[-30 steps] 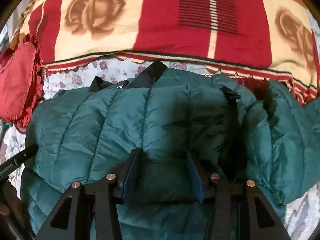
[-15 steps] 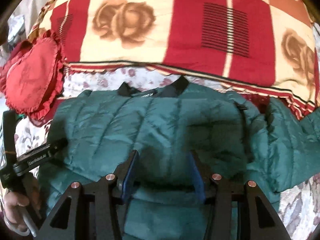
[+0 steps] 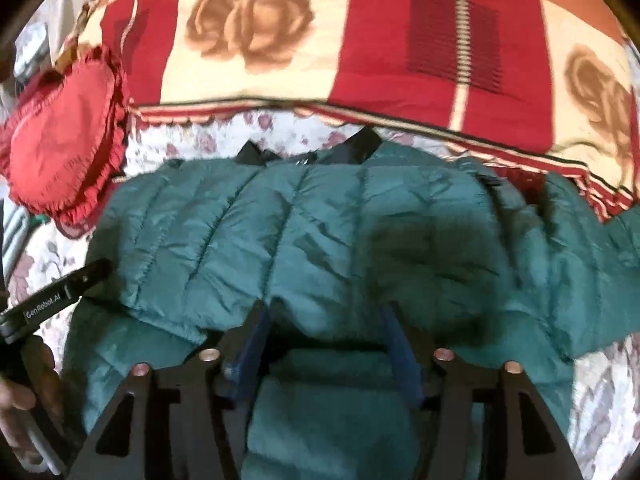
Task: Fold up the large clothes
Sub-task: 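Move the right tool to the other sleeve cuff and grasp it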
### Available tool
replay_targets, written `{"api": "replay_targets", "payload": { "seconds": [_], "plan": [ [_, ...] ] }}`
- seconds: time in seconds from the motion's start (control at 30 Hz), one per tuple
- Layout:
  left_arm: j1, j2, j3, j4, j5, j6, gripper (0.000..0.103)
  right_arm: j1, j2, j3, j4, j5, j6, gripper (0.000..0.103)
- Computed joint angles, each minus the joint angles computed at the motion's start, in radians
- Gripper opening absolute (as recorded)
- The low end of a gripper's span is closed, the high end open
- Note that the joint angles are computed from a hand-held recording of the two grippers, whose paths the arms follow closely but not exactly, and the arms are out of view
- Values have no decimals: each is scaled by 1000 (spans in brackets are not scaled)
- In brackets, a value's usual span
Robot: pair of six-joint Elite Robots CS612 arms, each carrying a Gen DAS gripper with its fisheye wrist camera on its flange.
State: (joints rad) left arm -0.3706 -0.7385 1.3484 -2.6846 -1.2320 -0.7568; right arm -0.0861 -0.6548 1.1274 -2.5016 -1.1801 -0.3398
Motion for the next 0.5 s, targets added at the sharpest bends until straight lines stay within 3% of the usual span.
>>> {"api": "replay_targets", "payload": {
  "seconds": [0.23,0.37,0.5],
  "plan": [
    [-22,-44,65,-45,-39,6,84,-60,-52,63,-63,33,12,67],
    [-33,-56,93,-70,-57,-13,84,-98,-49,56,-115,-20,71,73],
    [-49,-61,102,-68,-26,3,84,-134,-24,8,-123,-81,167,73]
  ]
}}
